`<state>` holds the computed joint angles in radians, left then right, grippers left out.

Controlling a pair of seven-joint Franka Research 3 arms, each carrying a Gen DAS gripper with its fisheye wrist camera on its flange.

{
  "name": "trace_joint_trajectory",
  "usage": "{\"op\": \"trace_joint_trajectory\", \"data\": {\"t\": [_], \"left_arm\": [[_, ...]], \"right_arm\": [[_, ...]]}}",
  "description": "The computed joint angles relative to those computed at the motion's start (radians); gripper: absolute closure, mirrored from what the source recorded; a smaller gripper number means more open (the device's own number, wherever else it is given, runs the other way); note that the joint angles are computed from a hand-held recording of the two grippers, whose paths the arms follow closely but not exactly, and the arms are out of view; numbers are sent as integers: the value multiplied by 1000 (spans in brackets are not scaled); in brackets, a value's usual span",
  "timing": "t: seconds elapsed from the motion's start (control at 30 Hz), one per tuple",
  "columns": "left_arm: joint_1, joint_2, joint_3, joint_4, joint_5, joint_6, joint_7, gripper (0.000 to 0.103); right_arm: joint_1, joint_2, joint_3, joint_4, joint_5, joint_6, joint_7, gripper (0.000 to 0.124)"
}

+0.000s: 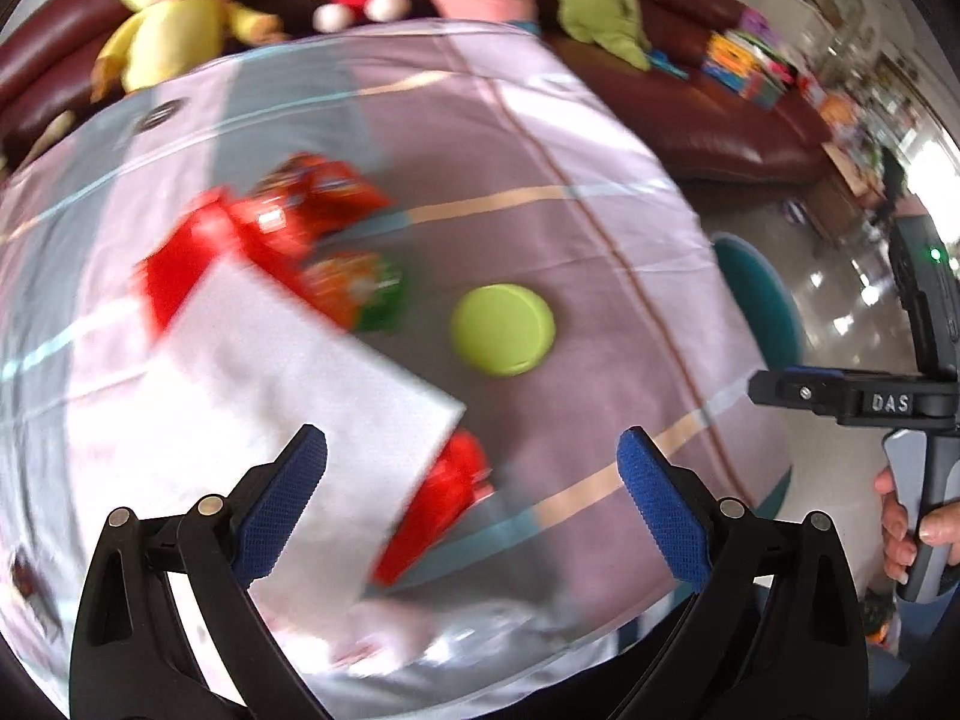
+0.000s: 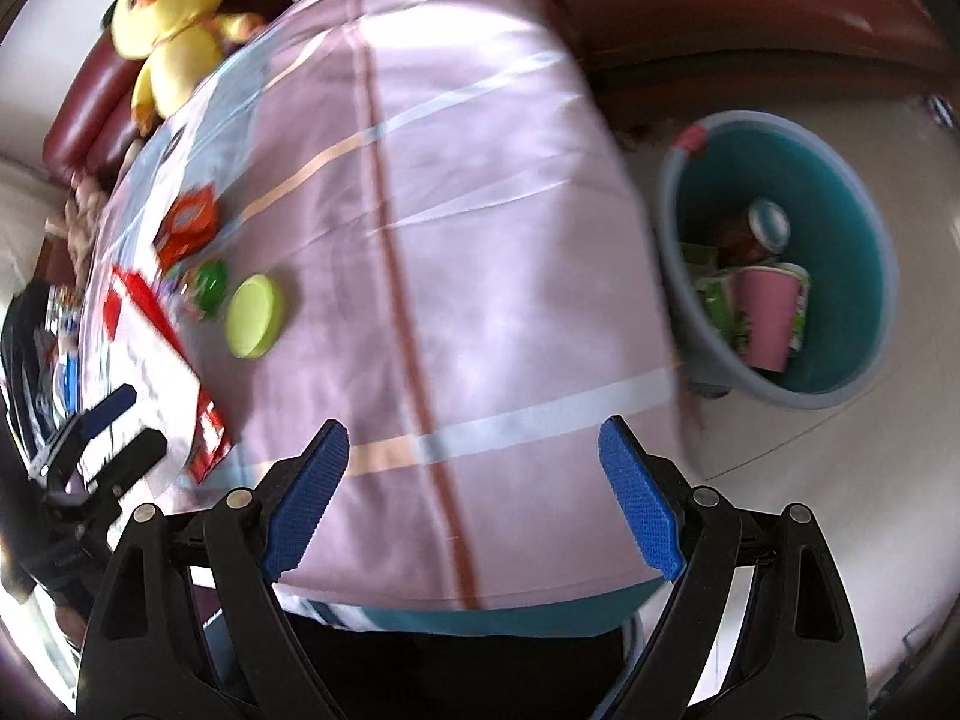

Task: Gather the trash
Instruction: 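Move both tools back over the table toward the plastic bag and napkin, then grasp the clear plastic bag with red print with the left gripper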

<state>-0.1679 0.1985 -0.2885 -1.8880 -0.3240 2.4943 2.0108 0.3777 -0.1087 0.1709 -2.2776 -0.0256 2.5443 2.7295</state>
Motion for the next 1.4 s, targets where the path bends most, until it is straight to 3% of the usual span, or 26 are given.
{"op": "trace_joint_trajectory", "data": {"t": [0.27, 0.53, 0.83, 1.0, 1.03, 1.13, 1.17, 1.3, 1.4], "left_arm": [[41, -75, 60, -133, 17, 37, -105, 5], [40, -101, 69, -230, 28, 89, -213, 5], [64, -97, 77, -228, -2, 63, -151, 4], [82, -129, 81, -270, -60, 87, -76, 4], [84, -139, 80, -287, -98, 96, -39, 7], [79, -152, 82, -307, -180, 97, 50, 43], [76, -158, 83, -311, -204, 100, 70, 50], [73, -179, 104, -317, -262, 113, 130, 65], [81, -180, 120, -307, -289, 118, 158, 66]], "right_arm": [[44, 66, 12, 76, -11, 16, -14, 42], [96, 105, 13, 113, -24, 34, -7, 42], [109, 100, 13, 119, -60, 18, 36, 42], [118, 144, 7, 168, -43, 17, -9, 42], [120, 151, 5, 176, -39, 17, -15, 42], [131, 186, 0, 213, -30, 5, -35, 42], [135, 194, -2, 223, -25, 1, -43, 42], [155, 234, -11, 289, -40, -32, -65, 42], [169, 272, -19, 350, -56, -58, -83, 42]]}}
